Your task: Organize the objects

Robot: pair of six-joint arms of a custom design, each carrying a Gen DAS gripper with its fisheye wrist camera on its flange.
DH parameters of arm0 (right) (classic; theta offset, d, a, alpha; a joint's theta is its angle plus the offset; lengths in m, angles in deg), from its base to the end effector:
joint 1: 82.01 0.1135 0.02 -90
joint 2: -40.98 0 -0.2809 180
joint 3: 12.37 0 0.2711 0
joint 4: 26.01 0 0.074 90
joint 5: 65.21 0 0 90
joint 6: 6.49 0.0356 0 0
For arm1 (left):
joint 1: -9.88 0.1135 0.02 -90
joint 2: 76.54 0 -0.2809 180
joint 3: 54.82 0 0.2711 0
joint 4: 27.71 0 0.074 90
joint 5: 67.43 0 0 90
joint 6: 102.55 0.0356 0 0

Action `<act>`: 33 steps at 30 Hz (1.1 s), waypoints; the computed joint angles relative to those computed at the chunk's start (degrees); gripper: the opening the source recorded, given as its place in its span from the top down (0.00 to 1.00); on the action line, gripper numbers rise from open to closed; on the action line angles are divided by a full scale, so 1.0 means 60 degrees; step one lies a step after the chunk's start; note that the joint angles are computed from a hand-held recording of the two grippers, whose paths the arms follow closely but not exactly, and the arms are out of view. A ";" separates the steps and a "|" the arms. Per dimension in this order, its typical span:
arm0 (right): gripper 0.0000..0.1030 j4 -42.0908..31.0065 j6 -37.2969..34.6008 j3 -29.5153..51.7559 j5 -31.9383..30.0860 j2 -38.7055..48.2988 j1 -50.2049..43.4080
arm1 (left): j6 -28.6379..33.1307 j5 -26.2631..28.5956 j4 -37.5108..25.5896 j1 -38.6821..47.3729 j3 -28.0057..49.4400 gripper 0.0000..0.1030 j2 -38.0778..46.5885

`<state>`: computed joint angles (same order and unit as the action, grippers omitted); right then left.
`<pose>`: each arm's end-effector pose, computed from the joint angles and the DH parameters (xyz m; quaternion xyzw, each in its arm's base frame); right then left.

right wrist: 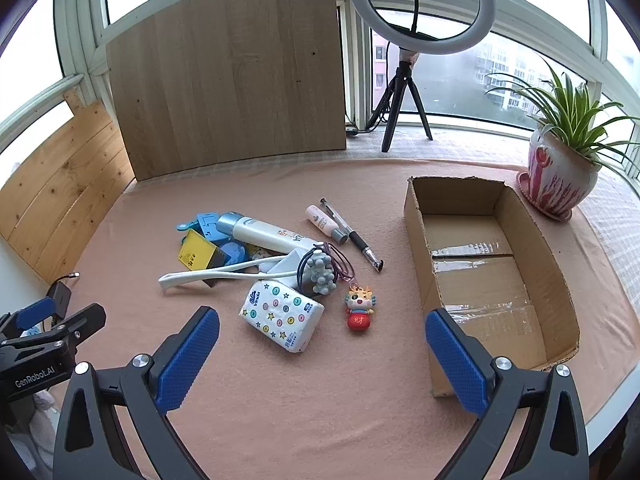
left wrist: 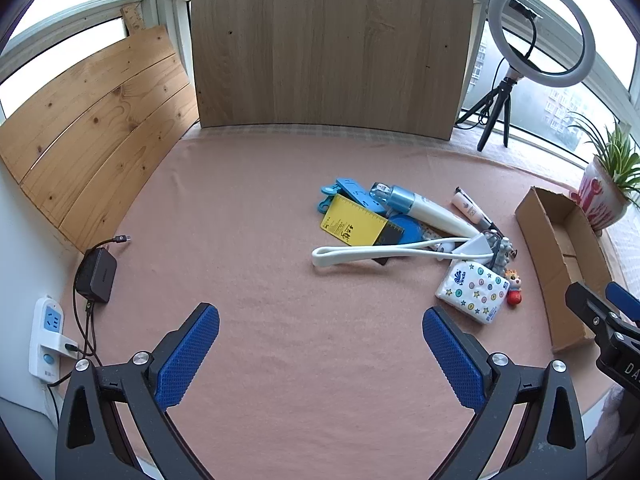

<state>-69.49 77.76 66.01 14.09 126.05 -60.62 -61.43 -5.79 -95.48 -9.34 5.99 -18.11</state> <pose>0.3094 0.1283 0.2781 -0.2505 0.9025 0.1330 0.3241 0.1828 -0.0458 0.2683 -0.2929 0.9023 0.0826 0.3052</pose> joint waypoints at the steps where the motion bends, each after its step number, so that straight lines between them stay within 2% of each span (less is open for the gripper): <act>1: 0.01 0.0005 0.0005 -0.0010 -0.0034 0.0038 -0.0047 | 0.0035 0.0042 0.0054 0.0037 -0.0038 0.00 -0.0002; 13: 0.15 -0.0448 -0.0191 0.0405 -0.0557 0.0689 -0.0194 | 0.0588 0.0476 0.0725 0.0570 -0.0310 0.00 0.0080; 17: 0.22 -0.0686 -0.0211 0.0563 -0.0694 0.0857 -0.0112 | 0.0761 0.0500 0.0887 0.0642 -0.0270 0.01 0.0229; 33: 0.30 -0.0949 -0.0097 0.0674 -0.0914 0.1045 -0.0145 | 0.1087 0.0530 0.1292 0.0516 -0.0099 0.03 0.0634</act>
<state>-75.19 77.18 70.05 8.61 132.32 -61.49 -54.91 -2.60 -87.73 -6.24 5.39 -14.30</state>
